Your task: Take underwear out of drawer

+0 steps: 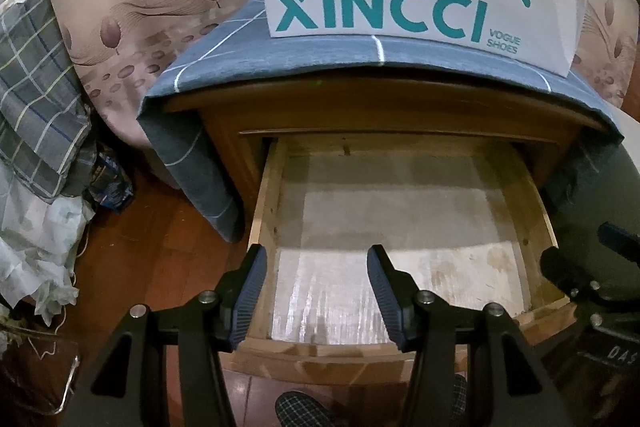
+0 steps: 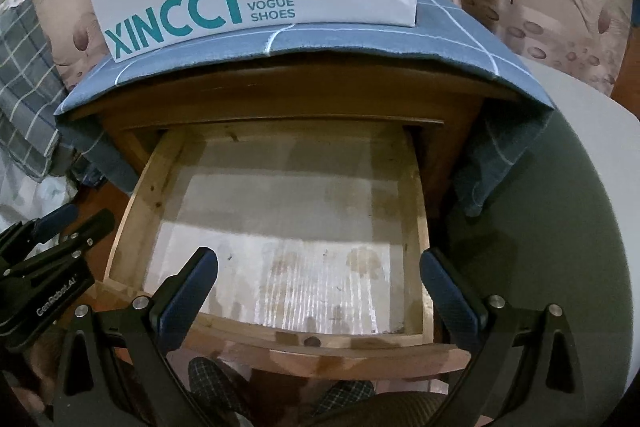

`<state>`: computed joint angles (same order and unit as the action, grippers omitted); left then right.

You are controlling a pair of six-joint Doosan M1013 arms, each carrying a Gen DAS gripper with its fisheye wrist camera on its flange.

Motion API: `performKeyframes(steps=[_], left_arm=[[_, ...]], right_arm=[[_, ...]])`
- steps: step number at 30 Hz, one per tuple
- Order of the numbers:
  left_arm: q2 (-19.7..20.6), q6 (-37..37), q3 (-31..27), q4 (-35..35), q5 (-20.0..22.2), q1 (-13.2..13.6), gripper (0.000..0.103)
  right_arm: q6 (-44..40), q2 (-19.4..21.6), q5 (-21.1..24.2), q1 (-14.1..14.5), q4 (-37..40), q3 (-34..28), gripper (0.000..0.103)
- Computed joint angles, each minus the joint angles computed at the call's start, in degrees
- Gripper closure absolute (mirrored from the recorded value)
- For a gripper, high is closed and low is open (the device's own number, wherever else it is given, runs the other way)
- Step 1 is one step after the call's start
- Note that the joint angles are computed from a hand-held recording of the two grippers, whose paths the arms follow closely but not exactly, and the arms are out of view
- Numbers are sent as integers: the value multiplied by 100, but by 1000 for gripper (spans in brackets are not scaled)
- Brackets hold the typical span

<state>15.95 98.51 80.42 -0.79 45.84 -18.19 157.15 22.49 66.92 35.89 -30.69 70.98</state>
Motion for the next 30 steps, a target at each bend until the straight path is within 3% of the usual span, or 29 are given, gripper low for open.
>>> performKeyframes(steps=[30], left_arm=[[24,266,-64,-474,138,60,50]], right_arm=[[-417,126,201,-46,275,-129,3]])
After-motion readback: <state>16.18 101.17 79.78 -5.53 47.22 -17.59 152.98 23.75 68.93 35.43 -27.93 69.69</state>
